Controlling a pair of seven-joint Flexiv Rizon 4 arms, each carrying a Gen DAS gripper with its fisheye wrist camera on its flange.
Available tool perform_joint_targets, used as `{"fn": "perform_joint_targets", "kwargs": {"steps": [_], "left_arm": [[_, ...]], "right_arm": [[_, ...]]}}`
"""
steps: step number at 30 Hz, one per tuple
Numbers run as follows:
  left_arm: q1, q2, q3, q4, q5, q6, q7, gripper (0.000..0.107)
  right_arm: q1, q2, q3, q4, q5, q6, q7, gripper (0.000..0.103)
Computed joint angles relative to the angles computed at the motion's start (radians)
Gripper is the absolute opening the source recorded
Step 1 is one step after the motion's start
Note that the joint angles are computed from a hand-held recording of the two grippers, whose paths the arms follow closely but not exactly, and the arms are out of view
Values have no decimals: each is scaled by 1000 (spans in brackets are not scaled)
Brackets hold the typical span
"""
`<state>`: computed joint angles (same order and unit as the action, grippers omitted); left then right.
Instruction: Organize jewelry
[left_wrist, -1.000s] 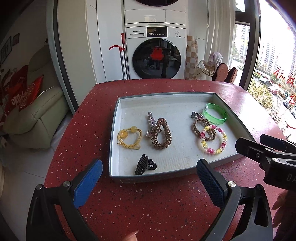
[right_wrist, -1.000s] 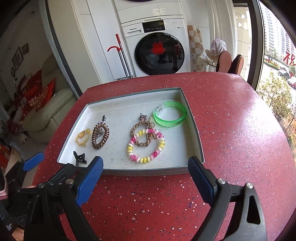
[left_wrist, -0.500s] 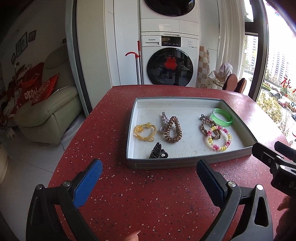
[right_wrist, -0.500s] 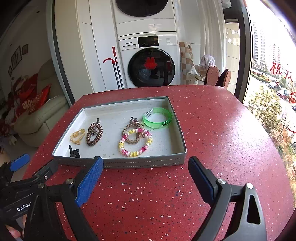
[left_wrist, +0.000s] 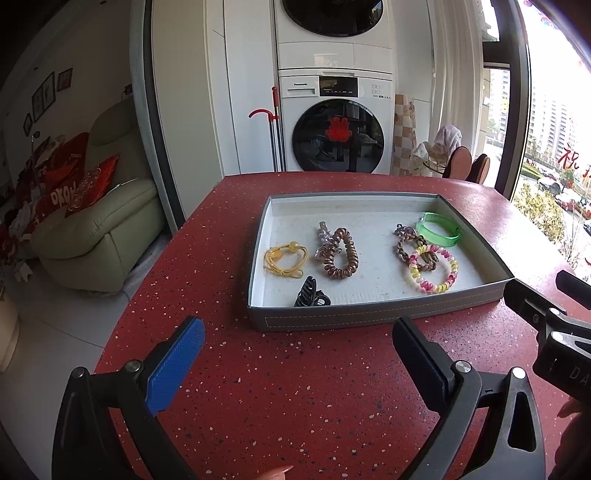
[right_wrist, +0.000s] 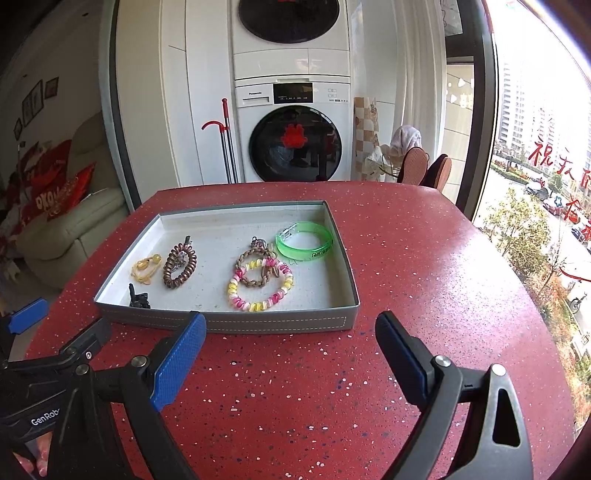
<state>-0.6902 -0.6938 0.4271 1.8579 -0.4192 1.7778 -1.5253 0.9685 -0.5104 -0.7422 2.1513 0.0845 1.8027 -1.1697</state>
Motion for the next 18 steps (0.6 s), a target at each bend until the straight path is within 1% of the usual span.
{"fn": "perform_joint_targets", "kwargs": {"steps": [6, 12, 18], "left_arm": [[-21, -7, 25, 0, -5, -4, -5, 103], [-21, -5, 26, 0, 0, -6, -6, 103], [-21, 1, 28, 4, 5, -9, -12, 103]], "right_arm": [[-2, 1, 3, 0, 1, 3, -4, 94], [-8, 0, 11, -4, 1, 5, -4, 94], [3, -3, 2, -5, 5, 3, -5, 94]]}}
